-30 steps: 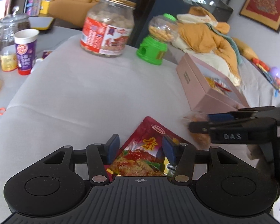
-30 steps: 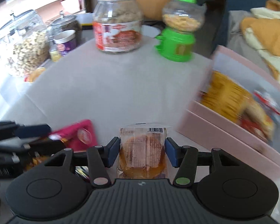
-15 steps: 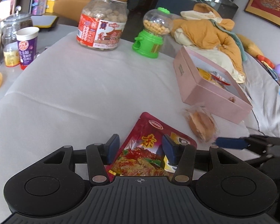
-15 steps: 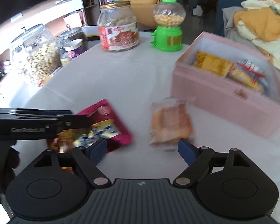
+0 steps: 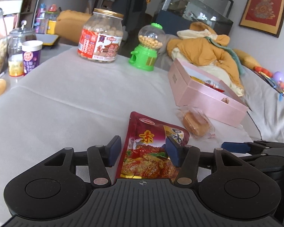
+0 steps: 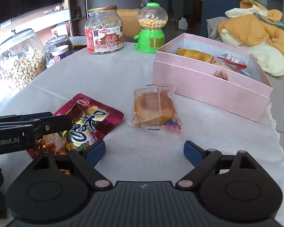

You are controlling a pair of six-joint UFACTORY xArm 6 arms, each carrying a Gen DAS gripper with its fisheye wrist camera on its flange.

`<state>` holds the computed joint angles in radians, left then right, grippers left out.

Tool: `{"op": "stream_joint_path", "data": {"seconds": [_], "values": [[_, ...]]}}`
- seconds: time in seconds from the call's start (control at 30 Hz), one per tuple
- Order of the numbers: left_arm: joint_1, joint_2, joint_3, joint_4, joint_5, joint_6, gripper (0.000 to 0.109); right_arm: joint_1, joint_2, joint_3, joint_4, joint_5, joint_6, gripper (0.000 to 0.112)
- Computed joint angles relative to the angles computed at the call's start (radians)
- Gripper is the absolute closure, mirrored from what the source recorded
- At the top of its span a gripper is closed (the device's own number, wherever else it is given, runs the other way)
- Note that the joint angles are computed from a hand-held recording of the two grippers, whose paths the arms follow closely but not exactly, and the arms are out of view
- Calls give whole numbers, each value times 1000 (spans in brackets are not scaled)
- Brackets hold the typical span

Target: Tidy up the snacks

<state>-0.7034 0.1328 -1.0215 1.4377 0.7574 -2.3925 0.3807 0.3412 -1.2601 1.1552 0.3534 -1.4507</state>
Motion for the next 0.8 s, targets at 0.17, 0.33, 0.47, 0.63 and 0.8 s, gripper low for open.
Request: {"op": "stream_joint_path", "data": {"seconds": [0.17, 0.33, 0.47, 0.63, 0.8], "values": [[-10, 8, -11, -13, 14, 29, 50, -41, 8, -27, 13, 99, 32, 20], [9, -11, 19, 43, -26, -54, 52, -63, 7, -34, 35, 162, 27, 20], [6, -2, 2, 9, -22, -2, 51, -39, -6, -10, 30, 119, -5, 20], [35, -9, -8, -52, -98, 100, 49, -9, -10, 9, 20, 41, -9, 19], [53, -14, -21, -172, -152, 237, 49, -11, -10, 9, 30, 39, -11, 19]]}}
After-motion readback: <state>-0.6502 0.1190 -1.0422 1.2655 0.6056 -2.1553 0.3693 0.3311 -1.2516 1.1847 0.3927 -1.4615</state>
